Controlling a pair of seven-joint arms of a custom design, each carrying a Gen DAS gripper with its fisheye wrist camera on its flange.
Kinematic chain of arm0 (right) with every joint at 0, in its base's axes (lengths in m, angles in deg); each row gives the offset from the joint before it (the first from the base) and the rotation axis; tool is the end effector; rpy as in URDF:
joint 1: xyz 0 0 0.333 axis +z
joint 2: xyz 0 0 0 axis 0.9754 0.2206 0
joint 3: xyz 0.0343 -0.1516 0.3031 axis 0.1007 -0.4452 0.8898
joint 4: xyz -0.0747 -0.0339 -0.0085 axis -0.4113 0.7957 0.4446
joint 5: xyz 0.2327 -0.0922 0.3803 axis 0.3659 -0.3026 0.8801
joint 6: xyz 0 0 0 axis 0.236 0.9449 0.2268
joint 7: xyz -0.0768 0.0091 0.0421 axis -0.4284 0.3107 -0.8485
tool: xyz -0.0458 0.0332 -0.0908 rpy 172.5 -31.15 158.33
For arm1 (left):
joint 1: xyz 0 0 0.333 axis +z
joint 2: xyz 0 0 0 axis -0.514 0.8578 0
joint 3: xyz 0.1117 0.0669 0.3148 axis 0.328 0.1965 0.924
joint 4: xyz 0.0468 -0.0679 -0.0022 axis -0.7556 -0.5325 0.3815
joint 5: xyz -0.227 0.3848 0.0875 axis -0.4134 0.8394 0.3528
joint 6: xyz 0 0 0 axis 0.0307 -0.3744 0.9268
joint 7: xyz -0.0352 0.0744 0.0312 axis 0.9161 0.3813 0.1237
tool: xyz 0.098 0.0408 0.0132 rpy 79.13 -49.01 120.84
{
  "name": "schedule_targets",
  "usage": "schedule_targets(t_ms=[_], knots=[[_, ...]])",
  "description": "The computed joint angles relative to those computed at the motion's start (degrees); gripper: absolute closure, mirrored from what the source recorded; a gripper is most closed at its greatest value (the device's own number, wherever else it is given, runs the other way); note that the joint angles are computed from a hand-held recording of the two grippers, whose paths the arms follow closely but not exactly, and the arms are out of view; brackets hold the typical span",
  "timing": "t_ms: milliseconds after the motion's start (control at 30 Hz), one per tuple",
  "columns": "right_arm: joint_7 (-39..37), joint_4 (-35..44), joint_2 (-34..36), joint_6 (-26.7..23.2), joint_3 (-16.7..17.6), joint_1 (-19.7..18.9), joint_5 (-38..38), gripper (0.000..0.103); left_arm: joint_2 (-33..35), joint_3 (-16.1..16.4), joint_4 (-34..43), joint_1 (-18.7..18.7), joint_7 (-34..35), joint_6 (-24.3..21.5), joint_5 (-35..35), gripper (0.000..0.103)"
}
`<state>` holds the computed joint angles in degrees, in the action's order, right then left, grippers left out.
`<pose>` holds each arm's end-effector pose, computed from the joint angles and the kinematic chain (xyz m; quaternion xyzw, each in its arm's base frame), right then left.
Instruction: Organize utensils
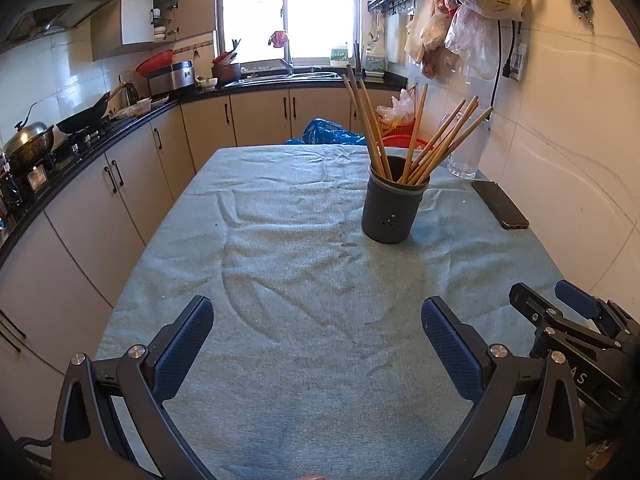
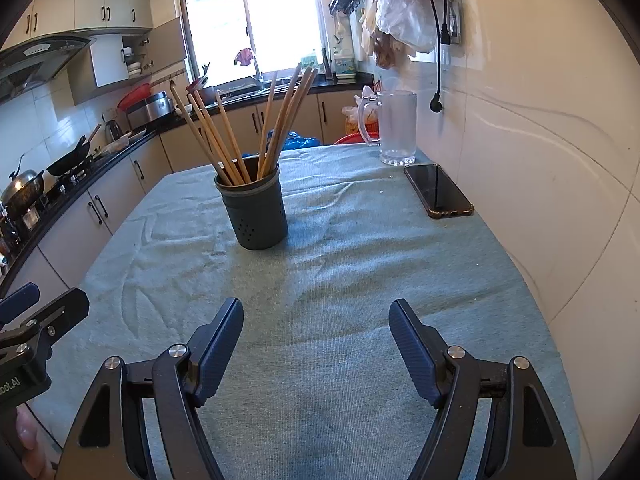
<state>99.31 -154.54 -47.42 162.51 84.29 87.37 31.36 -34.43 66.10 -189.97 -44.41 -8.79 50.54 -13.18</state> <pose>0.5055 0.1750 0.5466 -0.6629 0.6188 -0.2418 0.3451 0.4898 -0.3364 0.5630 -0.6888 0.5935 -0.2709 0.3161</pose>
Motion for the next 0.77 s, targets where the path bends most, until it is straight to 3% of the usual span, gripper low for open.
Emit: schedule_targets(t_ms=[767], knots=[[-1.21, 3.16, 4.57, -2.97, -0.72, 0.77, -0.84, 0.023, 3.58, 2.36, 0.78, -0.22, 4.21, 1.64, -5.47, 0.0]])
